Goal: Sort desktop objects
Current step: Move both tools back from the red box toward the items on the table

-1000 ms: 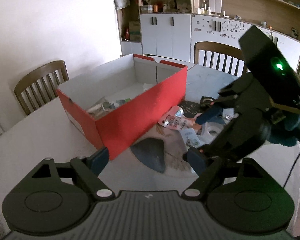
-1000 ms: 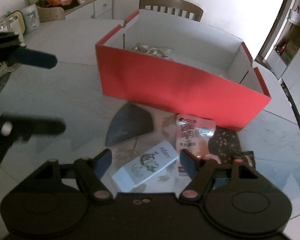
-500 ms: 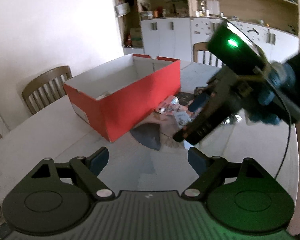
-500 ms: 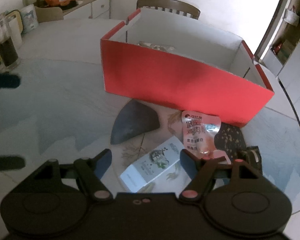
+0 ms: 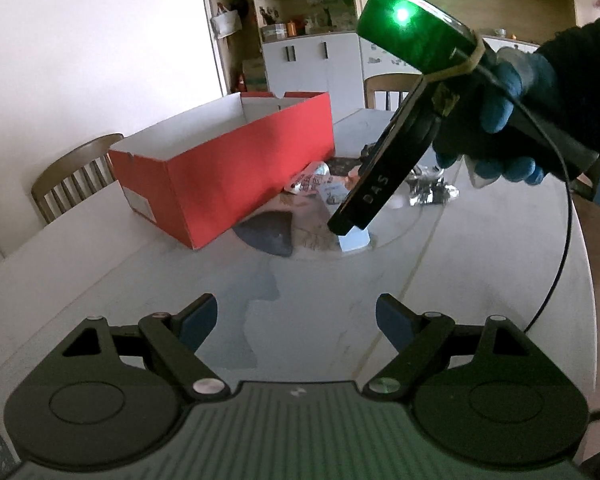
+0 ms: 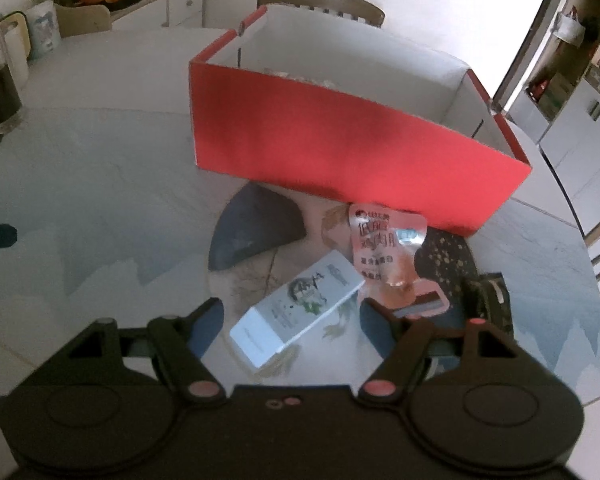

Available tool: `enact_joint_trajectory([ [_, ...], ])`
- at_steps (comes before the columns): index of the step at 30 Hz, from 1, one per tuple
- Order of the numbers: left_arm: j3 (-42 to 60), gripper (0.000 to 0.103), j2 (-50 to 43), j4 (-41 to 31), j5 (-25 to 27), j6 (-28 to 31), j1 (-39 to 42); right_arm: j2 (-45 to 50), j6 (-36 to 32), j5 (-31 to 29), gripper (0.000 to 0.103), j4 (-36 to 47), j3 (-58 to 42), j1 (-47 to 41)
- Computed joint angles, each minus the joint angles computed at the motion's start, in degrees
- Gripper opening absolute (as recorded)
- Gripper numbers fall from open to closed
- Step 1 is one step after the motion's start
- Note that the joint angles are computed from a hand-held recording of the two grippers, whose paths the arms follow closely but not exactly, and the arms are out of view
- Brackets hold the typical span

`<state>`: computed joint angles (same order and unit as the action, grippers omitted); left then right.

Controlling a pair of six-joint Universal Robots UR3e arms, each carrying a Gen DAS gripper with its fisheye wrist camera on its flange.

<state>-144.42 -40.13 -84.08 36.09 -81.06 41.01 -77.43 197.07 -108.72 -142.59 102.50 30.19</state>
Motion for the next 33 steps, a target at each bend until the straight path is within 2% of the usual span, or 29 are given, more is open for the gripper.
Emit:
enact_joint_trajectory([
  [6, -0.25, 0.086, 0.18, -7.35, -0.66, 8.05, 2.89, 1.57, 2.45, -0.65, 0.077, 2.01, -1.95, 1.33],
  [12, 0.58, 0.086, -2.93, -10.42, -1.43, 11.63, 3.66, 2.57, 3.43, -1.32, 0.077, 2.88, -3.15, 2.27],
  [18, 4.75, 0.086, -6.83, -19.73, -1.96, 18.19, 5.67, 3.26, 4.1, -2.12, 0.077, 4.74, -4.59, 2.82],
  [26, 4.96, 0.086, -12.19, -18.59, -2.22, 19.77, 5.66, 4.98, 4.26, -2.76, 0.077, 5.97, -6.88, 3.28],
  [28, 5.44, 0.086, -11.7, -21.77, -1.75, 22.21, 6.68, 5.27, 4.43, -2.97, 0.077, 5.96, -7.08, 3.37],
  [33, 5.48, 0.086, -11.76, -23.46, -1.07, 23.99, 6.94, 5.37, 4.83, -3.06, 0.077, 4.64, -6.57, 3.17],
])
